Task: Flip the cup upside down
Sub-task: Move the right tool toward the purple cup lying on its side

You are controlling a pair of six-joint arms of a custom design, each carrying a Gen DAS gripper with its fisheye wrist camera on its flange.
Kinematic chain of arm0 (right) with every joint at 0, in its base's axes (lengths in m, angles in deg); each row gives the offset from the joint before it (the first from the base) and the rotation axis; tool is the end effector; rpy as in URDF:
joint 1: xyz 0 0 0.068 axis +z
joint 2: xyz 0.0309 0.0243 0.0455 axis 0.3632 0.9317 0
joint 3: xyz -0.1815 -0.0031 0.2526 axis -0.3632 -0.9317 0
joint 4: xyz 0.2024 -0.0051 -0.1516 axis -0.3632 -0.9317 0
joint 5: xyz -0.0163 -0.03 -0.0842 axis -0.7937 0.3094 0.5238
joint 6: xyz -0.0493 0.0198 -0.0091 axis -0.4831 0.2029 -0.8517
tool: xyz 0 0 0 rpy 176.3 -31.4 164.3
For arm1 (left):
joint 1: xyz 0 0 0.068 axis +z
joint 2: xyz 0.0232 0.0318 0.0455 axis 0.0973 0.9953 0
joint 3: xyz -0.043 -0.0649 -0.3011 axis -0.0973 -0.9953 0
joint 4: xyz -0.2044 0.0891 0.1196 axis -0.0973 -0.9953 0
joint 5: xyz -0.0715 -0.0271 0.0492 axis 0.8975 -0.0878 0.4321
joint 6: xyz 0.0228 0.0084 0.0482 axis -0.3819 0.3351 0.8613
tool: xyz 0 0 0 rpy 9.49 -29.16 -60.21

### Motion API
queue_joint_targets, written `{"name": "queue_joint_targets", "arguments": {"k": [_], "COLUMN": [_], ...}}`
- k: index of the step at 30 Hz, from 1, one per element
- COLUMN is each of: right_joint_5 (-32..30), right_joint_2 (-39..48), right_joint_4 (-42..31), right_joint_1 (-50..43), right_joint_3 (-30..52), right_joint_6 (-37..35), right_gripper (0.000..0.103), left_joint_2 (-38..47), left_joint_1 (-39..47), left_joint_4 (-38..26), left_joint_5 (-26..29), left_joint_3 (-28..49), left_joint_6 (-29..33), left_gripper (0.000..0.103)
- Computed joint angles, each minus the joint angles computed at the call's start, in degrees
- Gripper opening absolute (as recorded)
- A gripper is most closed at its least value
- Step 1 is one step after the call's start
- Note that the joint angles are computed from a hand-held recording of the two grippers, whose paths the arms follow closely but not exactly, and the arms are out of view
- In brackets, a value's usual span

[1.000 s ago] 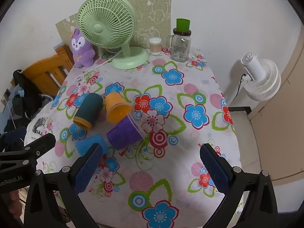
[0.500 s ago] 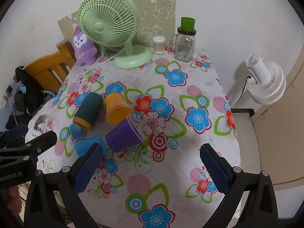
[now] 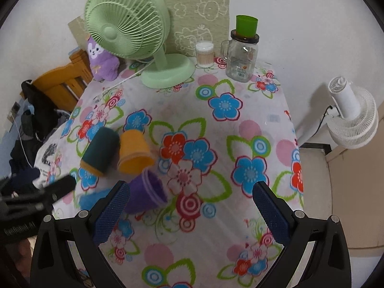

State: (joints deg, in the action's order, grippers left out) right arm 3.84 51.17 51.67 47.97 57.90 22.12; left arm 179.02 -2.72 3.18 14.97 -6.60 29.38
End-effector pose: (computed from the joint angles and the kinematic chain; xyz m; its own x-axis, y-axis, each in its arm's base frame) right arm 0.3294 0.1633 0.1768 -0.8885 -0.1132 -0.4448 -0.1695 0.9815 0.0889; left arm 0.2909 -0.0410 0.1746 -0.9027 -0.1941 -0.3841 -0.1716 0.9808 -0.0924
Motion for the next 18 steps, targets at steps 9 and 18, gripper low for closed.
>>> {"name": "queue_joint_targets", "arguments": {"k": [9, 18], "right_joint_5": [-1.41, -1.65], "right_joint_2": [6.56, 10.21], "right_joint_4": [0.53, 0.20], "right_joint_1": [-3.35, -4.40], "right_joint_3": [4.25, 4.93], "right_joint_6": [1.64, 2.58], "right_gripper": [0.103, 0.103], "left_joint_2": [11.05, 18.83], "left_joint_1": [-2.90, -4.19], "left_joint_4": [1.77, 3.18], "left_joint_5": [2.01, 6.99], "left_joint_3": [3.20, 7.22], "left_joint_6": [3.15, -0.20], "left_gripper": [0.103, 0.103]}}
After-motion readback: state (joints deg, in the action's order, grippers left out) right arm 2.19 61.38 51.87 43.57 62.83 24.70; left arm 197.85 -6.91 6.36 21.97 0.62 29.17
